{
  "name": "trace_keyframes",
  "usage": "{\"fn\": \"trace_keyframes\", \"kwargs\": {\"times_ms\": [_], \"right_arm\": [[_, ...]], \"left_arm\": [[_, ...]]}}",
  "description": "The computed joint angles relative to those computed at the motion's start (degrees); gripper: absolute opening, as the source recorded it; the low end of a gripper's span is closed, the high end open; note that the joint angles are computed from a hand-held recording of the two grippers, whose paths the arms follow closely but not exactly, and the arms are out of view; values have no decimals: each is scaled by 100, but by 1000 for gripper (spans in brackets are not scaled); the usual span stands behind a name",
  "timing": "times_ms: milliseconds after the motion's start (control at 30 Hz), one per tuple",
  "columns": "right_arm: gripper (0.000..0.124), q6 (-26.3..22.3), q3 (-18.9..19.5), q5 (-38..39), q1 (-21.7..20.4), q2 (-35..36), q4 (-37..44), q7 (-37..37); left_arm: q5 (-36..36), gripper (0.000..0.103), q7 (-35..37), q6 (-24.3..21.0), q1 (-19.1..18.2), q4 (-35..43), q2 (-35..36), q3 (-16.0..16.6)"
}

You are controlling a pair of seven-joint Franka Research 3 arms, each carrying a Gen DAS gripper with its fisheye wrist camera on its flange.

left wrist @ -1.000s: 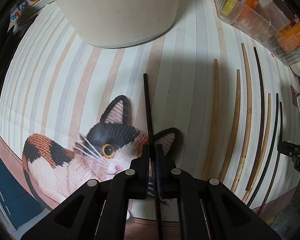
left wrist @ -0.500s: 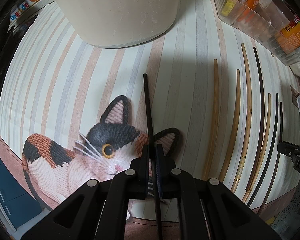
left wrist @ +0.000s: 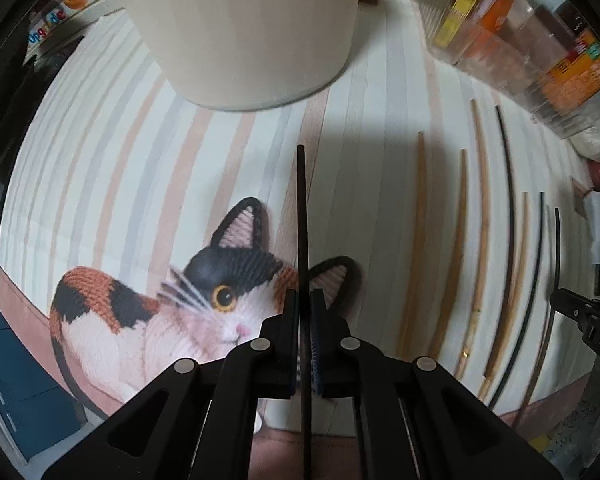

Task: Organize utensils
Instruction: 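Lift both dark chopsticks and carry them over the beige holder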

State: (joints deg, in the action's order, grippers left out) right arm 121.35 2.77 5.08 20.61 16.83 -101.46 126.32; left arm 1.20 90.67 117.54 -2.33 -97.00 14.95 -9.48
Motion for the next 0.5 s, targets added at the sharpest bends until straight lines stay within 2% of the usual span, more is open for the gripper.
{"fn": "trace_keyframes", "kwargs": {"times_ms": [267,500], "right_arm": [[5,943,75,-160,54,-854,-814,306],[5,1536,107,-792,39,-1182,-671,577]], "left_arm": [[-388,3,327,343,110,-185,-583,18],[-839,3,535,847,95,-117,-1011,60]]}}
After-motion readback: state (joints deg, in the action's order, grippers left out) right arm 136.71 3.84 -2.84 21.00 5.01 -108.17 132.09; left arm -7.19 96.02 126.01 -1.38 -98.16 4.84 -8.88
